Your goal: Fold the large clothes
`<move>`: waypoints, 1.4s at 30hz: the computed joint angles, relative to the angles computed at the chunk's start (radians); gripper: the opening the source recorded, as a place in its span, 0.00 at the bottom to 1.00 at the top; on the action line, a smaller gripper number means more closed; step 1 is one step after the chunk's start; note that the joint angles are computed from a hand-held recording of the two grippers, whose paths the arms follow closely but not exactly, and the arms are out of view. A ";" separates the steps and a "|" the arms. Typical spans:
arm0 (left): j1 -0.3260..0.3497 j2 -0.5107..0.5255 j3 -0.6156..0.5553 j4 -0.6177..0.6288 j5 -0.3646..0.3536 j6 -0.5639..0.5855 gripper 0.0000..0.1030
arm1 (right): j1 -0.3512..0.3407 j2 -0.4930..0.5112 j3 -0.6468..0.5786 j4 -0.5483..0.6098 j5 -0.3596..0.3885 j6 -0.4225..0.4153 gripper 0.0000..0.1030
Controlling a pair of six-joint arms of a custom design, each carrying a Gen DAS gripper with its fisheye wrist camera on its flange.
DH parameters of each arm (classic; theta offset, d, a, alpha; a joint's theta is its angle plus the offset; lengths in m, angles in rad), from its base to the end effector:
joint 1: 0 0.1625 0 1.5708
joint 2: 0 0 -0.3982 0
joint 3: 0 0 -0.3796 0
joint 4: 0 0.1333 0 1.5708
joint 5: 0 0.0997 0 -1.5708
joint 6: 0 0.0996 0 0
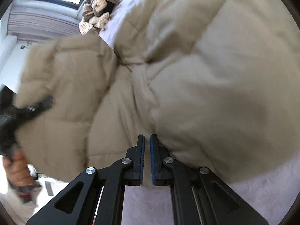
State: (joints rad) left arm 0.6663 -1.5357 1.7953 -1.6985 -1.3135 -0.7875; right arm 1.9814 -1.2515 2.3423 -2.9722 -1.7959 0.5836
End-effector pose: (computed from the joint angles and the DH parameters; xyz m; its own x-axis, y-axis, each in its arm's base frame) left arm -0.2691 -0.4134 0.3544 -0.9554 0.1169 -0.2712 0.1450 0.9857 -0.0859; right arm 0.2714 -0.3452 0.1419 -0.9780 0.2086 0.0089 0.1903 0.9084 -0.3722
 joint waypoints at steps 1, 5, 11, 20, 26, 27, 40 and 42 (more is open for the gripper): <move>-0.016 0.031 -0.021 0.013 -0.009 -0.005 0.25 | -0.018 0.022 0.006 -0.032 0.018 0.001 0.03; -0.036 0.159 -0.092 0.012 -0.044 0.037 0.25 | -0.092 0.074 0.038 -0.150 0.110 -0.021 0.00; -0.063 0.365 -0.198 -0.021 -0.132 0.122 0.40 | -0.184 0.099 0.097 -0.309 0.260 -0.064 0.00; -0.014 0.485 -0.269 -0.064 -0.299 0.206 0.62 | -0.238 0.124 0.119 -0.397 0.371 -0.097 0.00; 0.035 0.452 -0.187 -0.178 -0.382 0.261 0.62 | -0.227 -0.020 0.158 -0.269 0.367 -0.048 0.01; 0.040 0.441 -0.162 -0.204 -0.382 0.277 0.62 | -0.223 -0.065 0.176 -0.249 0.352 -0.039 0.01; -0.071 0.417 0.089 -0.596 -0.265 0.419 0.75 | -0.168 -0.691 0.295 0.116 -0.019 0.124 0.57; -0.083 0.432 0.098 -0.625 -0.255 0.425 0.75 | -0.140 -0.719 0.278 0.129 -0.071 0.141 0.57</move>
State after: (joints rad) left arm 0.5833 -1.1040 1.8931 -2.3231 -1.5683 -0.3625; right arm 1.8416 -1.9705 2.6200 -2.8433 -1.8671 0.7247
